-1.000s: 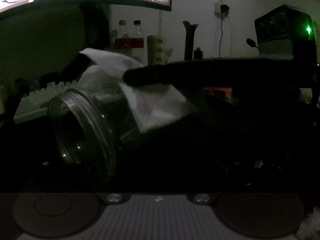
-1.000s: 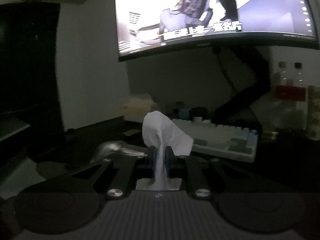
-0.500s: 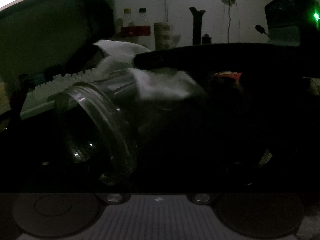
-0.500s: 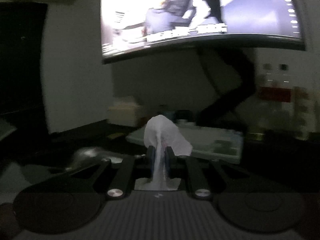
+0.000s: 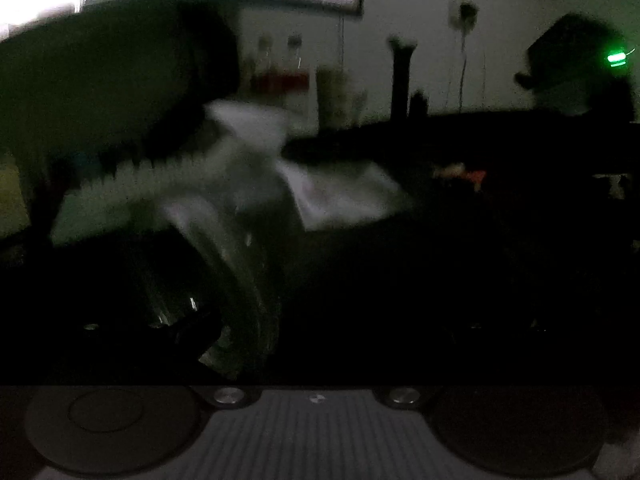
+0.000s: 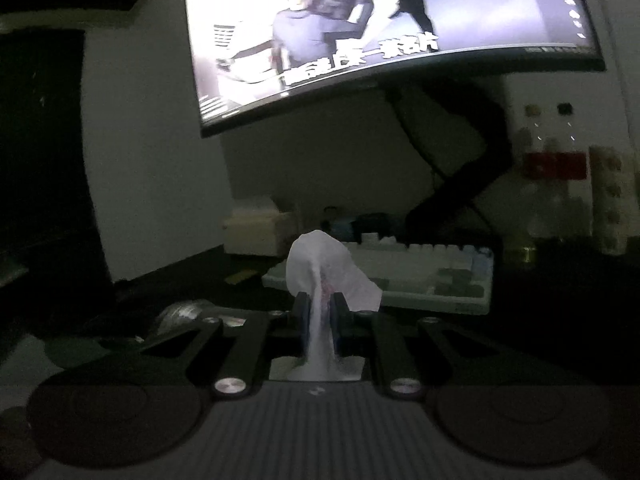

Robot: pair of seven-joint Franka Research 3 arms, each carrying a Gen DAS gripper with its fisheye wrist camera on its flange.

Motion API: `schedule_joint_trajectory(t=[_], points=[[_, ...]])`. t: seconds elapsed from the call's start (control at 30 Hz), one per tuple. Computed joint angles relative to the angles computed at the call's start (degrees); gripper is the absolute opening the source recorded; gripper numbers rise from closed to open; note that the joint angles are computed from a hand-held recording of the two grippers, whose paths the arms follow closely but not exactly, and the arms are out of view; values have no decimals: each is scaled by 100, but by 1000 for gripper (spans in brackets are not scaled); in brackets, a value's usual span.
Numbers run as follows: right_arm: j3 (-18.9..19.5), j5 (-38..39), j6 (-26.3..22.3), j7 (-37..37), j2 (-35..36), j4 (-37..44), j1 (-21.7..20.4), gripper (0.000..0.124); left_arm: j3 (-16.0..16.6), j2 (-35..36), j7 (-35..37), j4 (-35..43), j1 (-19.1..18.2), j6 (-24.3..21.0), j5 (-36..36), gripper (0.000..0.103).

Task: Clean container
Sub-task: 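Rub the tissue over the jar's outer wall near the rim with the right tool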

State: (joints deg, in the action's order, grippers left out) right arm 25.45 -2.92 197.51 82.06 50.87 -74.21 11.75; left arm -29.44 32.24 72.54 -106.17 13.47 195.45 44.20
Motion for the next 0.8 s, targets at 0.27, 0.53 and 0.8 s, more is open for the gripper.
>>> schedule_joint_trajectory(t=[0.27,0.53,0.8], points=[[-173,97,23,-42,50,108,149,15,1952,-653,1319,-816,-1868,1465,-1470,103],[50,-254,93,-52,23,-48,-34,15,1414,-494,1033,-543,-1459,1175,-378,103],[2039,-1543,-466,-293,406,-366,-1426,16,-800,468,-326,328,402,-457,979,103]])
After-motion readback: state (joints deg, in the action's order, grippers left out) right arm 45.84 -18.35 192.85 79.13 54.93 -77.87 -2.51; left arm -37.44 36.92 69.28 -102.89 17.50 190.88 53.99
